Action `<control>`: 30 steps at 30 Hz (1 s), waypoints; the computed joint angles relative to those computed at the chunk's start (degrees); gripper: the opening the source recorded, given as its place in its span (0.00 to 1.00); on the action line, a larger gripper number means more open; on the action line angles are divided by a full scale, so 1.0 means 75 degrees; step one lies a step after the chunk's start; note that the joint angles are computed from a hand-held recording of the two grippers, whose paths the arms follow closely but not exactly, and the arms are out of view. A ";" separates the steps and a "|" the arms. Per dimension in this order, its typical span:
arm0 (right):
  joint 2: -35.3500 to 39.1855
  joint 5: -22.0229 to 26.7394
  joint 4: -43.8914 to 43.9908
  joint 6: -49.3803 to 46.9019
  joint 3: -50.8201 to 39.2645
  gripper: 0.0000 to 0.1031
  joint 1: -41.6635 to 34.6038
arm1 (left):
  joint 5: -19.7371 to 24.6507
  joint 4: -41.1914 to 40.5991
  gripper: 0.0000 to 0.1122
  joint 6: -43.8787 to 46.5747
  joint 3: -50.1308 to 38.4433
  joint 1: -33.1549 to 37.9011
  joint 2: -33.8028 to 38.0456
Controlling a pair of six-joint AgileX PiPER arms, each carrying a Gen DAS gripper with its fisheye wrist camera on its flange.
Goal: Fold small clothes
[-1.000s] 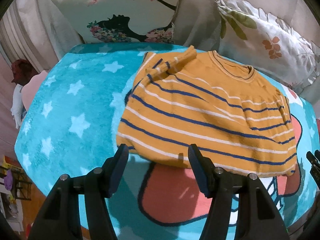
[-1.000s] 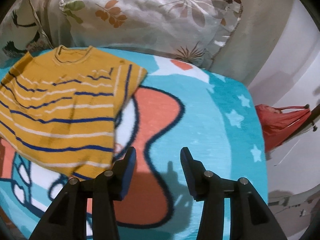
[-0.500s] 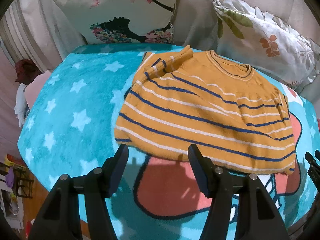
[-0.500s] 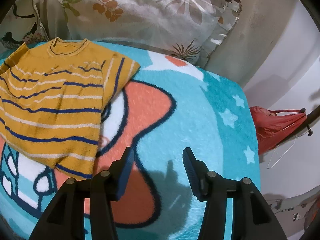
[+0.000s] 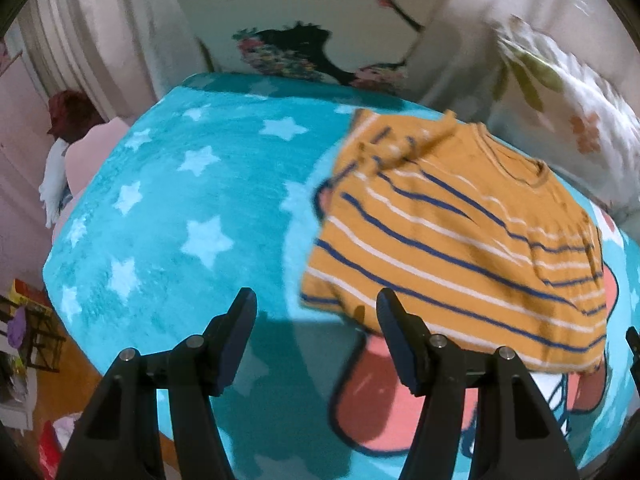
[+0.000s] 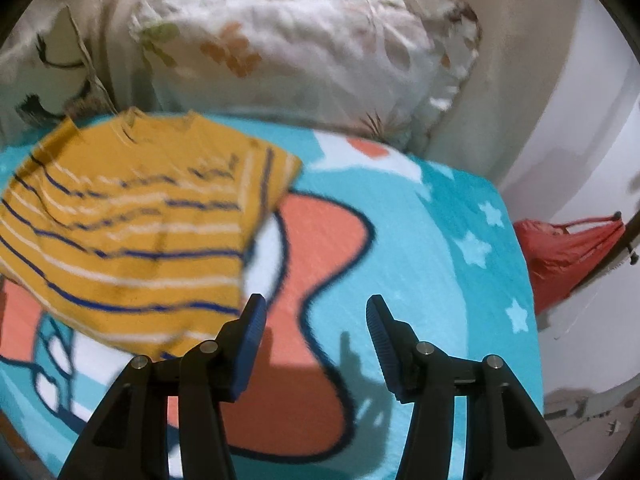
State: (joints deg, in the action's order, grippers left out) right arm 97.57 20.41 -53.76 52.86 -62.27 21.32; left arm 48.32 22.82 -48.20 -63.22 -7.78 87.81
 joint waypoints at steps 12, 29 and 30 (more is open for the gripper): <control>0.1235 -0.0139 0.2489 -0.2081 -0.1782 0.54 0.2194 | -0.0878 -0.3642 0.68 0.5708 -0.2065 0.1799 0.2031; 0.4774 0.1831 0.1728 -0.2412 -0.6424 0.54 0.4641 | 0.2073 -0.6893 0.70 0.8496 -0.7188 0.3439 0.5858; 0.5070 0.2050 0.1477 -0.2452 -0.6806 0.54 0.4783 | 0.2276 -0.7129 0.70 0.8727 -0.7386 0.3501 0.5965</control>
State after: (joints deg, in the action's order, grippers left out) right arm 135.59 35.78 -42.68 34.47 -113.32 57.20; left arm 65.40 -30.65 17.25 -118.62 18.48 132.54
